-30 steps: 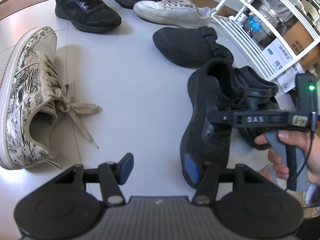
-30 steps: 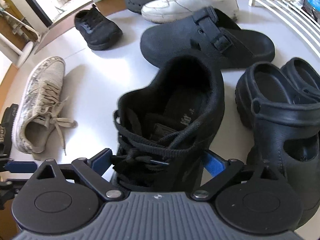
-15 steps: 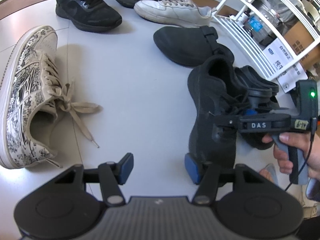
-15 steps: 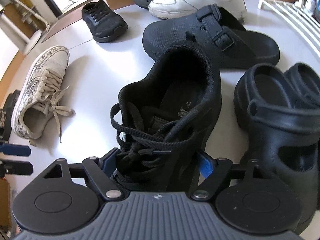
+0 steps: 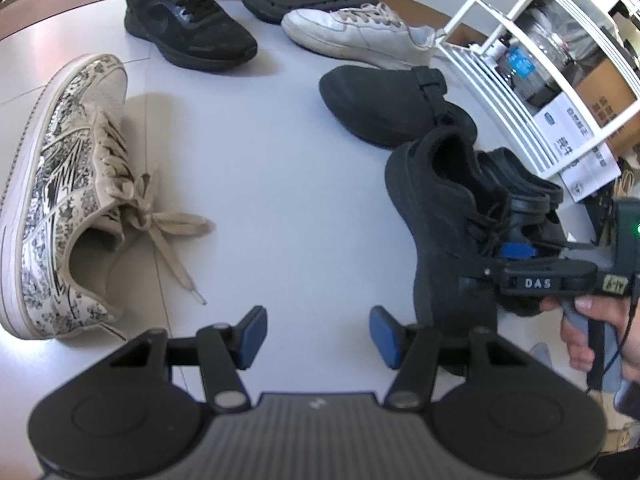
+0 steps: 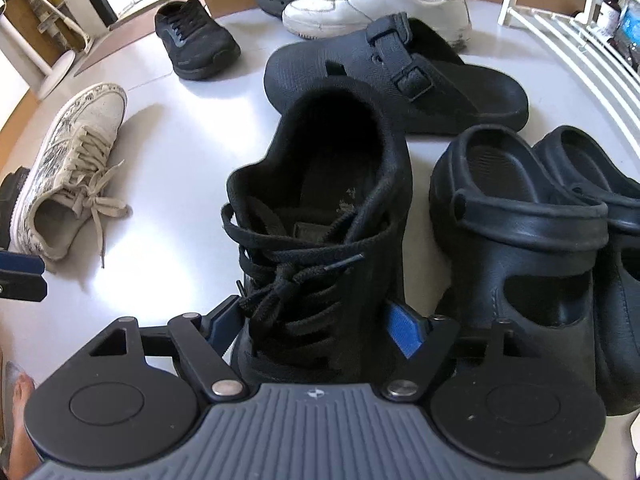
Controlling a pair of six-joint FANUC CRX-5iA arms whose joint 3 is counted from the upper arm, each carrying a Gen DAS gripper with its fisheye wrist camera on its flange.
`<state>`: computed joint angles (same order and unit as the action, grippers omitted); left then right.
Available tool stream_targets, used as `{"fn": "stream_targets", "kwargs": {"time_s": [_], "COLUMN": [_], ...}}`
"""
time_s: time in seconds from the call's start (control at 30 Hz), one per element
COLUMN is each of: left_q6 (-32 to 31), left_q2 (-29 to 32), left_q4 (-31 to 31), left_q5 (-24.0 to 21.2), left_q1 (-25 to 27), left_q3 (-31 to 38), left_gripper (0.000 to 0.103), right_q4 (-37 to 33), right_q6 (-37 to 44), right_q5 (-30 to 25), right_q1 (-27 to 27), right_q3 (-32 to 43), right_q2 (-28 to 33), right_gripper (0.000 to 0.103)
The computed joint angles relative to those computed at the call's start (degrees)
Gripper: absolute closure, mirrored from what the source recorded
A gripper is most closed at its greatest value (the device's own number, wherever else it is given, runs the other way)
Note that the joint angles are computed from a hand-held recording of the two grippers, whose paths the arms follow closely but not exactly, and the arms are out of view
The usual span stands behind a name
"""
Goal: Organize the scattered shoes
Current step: 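Set the sneaker upright beside the clogs and open the right tool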
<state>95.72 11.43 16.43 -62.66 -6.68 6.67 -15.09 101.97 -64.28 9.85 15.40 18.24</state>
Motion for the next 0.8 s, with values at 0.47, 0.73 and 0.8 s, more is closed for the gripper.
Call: {"fn": "stream_targets", "kwargs": {"time_s": [0.47,0.73,0.8], "left_q6": [0.1,0.1,0.1], "left_q2": [-0.3,-0.2,-0.2], "left_q4": [0.1,0.6,0.5], "left_q5": [0.4,0.7,0.7], "left_q1": [0.2,0.4,0.4], "left_q3": [-0.4,-0.9,-0.8], "left_gripper": [0.043,0.043,0.043], "right_q4": [1.7,2.1,2.1], "right_q6": [-0.4,-0.2,0.0], "right_q5": [4.8,4.3,4.3], "right_q1": [0.5,-0.3,-0.5], "right_q3": [-1.5,-1.2,-1.2], "right_q2": [0.2,0.3,0.3], "right_gripper": [0.021,0.024,0.024]}}
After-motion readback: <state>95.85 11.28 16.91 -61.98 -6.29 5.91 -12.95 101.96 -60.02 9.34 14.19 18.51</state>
